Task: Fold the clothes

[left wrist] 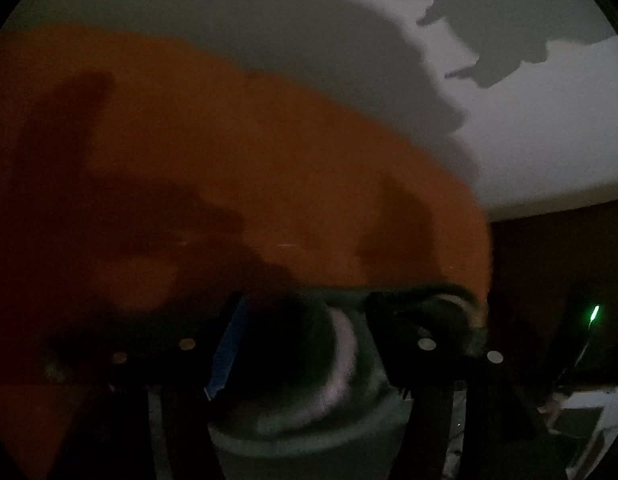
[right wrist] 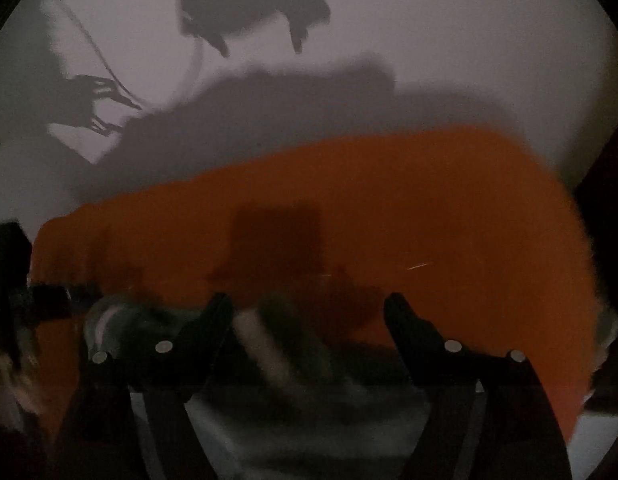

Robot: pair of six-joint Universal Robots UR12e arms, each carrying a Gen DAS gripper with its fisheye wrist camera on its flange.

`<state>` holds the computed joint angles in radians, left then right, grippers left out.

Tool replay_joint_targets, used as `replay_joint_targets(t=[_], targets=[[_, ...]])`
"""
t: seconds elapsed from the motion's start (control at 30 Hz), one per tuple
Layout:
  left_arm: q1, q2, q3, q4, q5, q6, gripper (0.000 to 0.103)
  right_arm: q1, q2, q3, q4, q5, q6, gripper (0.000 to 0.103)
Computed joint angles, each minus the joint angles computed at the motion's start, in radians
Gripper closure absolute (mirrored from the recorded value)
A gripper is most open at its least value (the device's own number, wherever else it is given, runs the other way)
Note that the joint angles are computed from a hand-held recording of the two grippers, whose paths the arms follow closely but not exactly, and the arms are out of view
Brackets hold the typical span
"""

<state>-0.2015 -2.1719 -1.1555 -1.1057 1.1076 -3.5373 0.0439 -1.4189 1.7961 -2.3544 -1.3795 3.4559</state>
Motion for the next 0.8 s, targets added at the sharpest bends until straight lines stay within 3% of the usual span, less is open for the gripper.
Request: replay_joint_targets(t=[0.03, 0.07, 0.1, 0.13, 0.3, 0.33, 0.4, 0.43, 0.53, 0.57, 0.63, 0.73, 0.8], targets=[[-0.007, -0.024, 0.034, -0.043, 0.009, 0.019, 0.041, -0.009, 0.033, -0.035, 0.069, 0.037, 0.002, 0.048], [-0.016, -0.036, 0.05, -0.064, 0.037, 0.032, 0.051, -0.013, 0.047, -0.051, 0.12, 0.073, -0.01, 0.101], [-0.023, -0.031, 0.043, -0.043, 0.068, 0.047, 0.084, -0.016, 0.056, -0.056, 0.139, 0.097, -0.017, 0.096], [-0.029, -0.021, 0.02, 0.002, 0.09, 0.05, 0.095, -0.014, 0.048, -0.051, 0.118, 0.082, -0.013, 0.097], [-0.035, 0.105, -0.191, 0.506, 0.261, 0.031, 0.095, 0.007, -0.057, 0.106, -0.301, -0.064, 0.028, 0.098], [-0.035, 0.11, -0.211, 0.566, 0.305, 0.01, 0.095, 0.013, -0.071, 0.121, -0.342, -0.099, 0.026, 0.098], [-0.027, 0.098, -0.216, 0.562, 0.303, -0.034, 0.095, 0.029, -0.058, 0.12, -0.31, -0.168, 0.006, 0.098], [-0.021, 0.09, -0.199, 0.497, 0.295, -0.049, 0.095, 0.032, -0.051, 0.116, -0.275, -0.183, 0.002, 0.096], [-0.011, 0.087, -0.187, 0.394, 0.291, -0.084, 0.095, 0.015, -0.033, 0.094, -0.139, -0.126, 0.026, 0.09], [-0.008, 0.091, -0.184, 0.357, 0.29, -0.086, 0.095, 0.006, -0.044, 0.107, -0.162, -0.101, 0.048, 0.09], [-0.001, 0.113, -0.203, 0.378, 0.269, -0.066, 0.094, -0.004, -0.095, 0.164, -0.282, -0.105, 0.105, 0.087], [-0.007, 0.174, -0.258, 0.364, 0.256, 0.026, 0.079, -0.022, -0.181, 0.247, -0.441, -0.1, 0.168, 0.054], [-0.012, 0.219, -0.329, 0.403, 0.242, 0.095, 0.06, -0.049, -0.248, 0.314, -0.464, 0.005, 0.134, 0.052]])
